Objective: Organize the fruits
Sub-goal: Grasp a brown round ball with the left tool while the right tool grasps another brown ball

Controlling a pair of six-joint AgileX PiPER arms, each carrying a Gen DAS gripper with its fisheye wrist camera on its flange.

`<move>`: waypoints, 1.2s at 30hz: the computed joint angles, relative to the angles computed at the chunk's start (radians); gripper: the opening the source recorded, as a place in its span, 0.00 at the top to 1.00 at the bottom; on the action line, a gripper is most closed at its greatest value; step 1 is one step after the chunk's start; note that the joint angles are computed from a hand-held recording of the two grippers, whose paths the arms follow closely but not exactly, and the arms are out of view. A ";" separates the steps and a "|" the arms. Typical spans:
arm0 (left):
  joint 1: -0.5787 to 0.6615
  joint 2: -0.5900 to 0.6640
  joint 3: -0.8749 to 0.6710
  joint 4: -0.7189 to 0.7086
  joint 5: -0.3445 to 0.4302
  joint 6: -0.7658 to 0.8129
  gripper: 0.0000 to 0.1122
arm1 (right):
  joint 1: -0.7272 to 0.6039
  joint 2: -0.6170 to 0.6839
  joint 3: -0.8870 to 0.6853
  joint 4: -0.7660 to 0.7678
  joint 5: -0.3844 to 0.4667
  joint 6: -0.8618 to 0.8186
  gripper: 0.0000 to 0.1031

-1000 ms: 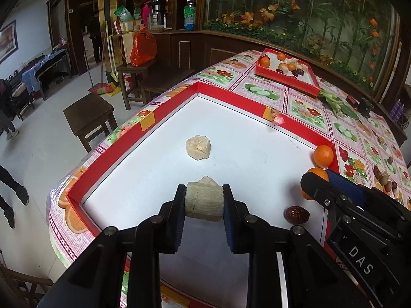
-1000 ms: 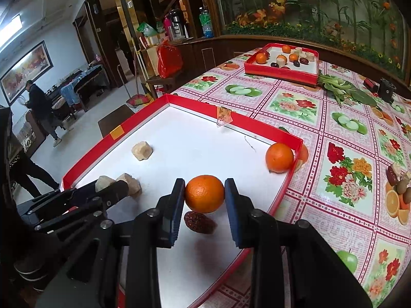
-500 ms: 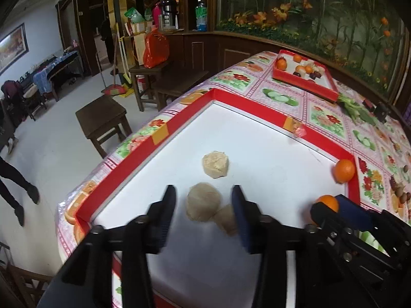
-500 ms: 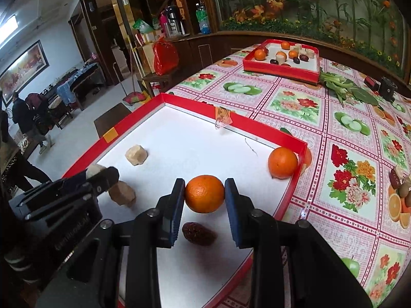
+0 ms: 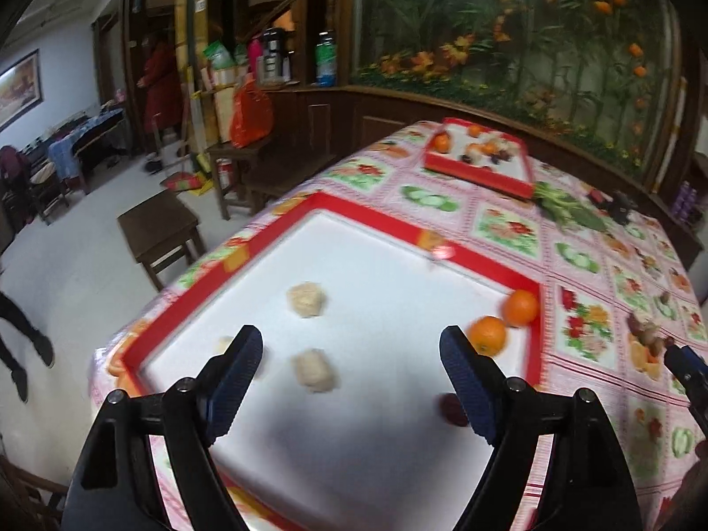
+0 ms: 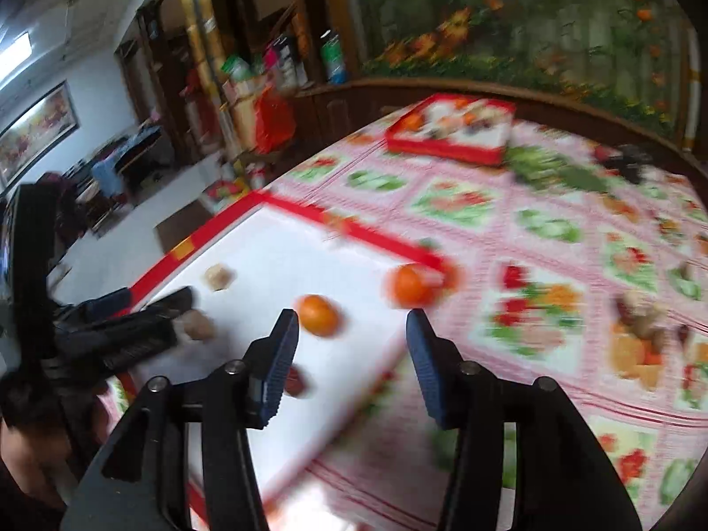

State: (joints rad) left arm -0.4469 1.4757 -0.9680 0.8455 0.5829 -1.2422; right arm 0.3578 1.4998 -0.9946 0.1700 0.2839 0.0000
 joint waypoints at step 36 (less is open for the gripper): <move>-0.346 0.850 -1.104 -0.656 0.167 0.837 0.51 | -0.776 0.195 -0.065 0.510 0.138 -0.764 0.80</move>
